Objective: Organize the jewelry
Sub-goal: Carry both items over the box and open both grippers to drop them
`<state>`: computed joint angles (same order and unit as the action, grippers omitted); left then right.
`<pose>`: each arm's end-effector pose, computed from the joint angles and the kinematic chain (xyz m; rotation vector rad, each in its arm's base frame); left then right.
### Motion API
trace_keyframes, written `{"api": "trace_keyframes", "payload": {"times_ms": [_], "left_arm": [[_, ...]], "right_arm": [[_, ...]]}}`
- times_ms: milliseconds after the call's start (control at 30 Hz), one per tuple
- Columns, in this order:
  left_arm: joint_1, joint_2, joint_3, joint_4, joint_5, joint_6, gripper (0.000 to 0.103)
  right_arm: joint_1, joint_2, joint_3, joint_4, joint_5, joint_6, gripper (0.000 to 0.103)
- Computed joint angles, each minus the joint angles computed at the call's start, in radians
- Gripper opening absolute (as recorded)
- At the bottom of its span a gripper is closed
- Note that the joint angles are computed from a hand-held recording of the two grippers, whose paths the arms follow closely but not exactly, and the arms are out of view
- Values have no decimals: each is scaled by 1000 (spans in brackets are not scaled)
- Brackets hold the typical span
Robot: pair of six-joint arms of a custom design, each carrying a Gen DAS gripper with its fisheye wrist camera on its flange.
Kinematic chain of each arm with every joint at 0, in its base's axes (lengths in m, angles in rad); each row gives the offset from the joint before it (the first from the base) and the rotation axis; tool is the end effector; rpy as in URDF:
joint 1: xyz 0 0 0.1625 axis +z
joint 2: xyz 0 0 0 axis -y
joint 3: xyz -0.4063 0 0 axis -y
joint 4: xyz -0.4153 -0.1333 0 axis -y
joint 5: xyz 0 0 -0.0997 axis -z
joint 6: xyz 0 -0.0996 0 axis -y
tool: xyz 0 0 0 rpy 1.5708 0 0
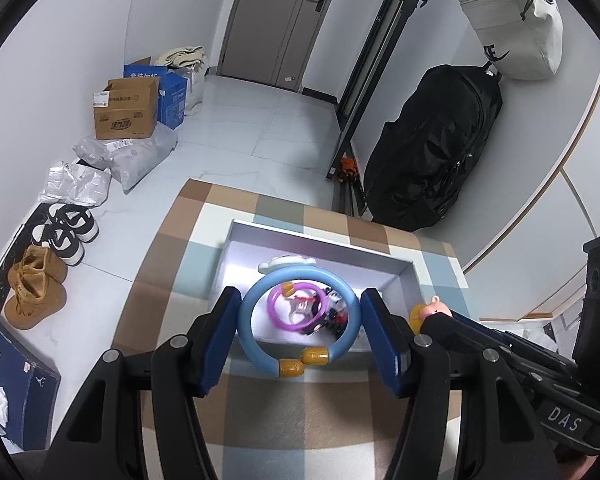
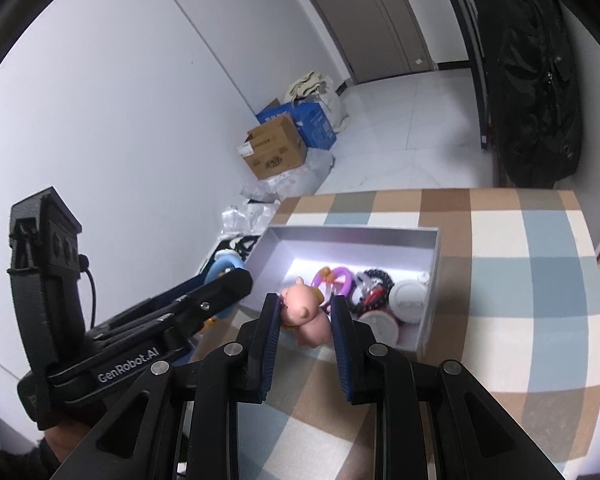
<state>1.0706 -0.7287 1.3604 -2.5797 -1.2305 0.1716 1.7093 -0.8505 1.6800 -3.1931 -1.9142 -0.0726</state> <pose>-0.2210 -0.7516 0.1372 0.8382 2.6801 -0.6074 0.1934 -0.6649 0.1668 0.0869 -2.6240 1.1104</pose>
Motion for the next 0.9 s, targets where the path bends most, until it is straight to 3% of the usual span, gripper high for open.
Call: {"api": "trace_keyframes", "payload": {"times_ms": [433,633,900], "left_arm": [[-3,64,-88,50,-12,-31,56],[-17,97,-117,66,41,-11,57],[-8,122,-164,122,25,-49,57]], "right_arm": [[-23,-6,-28,-32,0,-15,24],[-36,1,-42,-39,-8,-4,24],[-59,9,-73,13,19,33,24]]}}
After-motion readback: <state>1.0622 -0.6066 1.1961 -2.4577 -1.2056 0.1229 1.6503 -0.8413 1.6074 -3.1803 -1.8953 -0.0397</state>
